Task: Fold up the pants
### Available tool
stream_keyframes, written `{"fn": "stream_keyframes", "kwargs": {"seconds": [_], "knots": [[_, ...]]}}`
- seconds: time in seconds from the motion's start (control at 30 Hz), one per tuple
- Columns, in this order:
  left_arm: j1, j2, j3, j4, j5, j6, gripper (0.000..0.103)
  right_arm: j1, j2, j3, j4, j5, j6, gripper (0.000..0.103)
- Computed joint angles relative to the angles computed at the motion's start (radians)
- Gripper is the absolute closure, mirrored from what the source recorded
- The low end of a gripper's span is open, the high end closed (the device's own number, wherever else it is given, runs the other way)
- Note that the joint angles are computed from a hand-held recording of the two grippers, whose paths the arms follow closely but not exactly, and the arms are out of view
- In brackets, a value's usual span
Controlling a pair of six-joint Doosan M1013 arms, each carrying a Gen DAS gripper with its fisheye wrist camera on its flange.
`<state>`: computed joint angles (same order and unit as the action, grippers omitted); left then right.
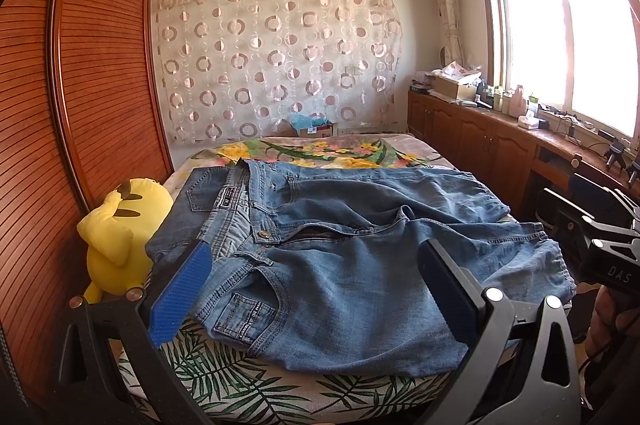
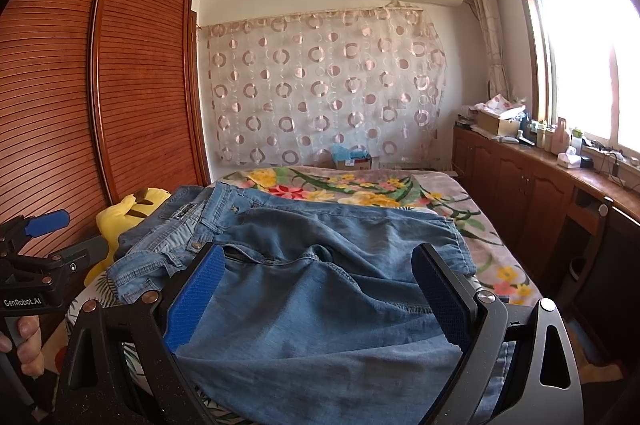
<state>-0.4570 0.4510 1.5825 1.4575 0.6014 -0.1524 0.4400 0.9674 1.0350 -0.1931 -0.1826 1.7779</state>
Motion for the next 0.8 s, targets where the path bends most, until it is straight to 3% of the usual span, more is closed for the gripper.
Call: {"fn": "stream_keyframes", "kwargs": {"seconds": [0.8], "knots": [[-0.003, 0.0, -0.001, -0.002, 0.005, -0.001, 0.0, 0.002, -0.001, 0.003, 0.018, -0.005, -0.017, 0.008]]}}
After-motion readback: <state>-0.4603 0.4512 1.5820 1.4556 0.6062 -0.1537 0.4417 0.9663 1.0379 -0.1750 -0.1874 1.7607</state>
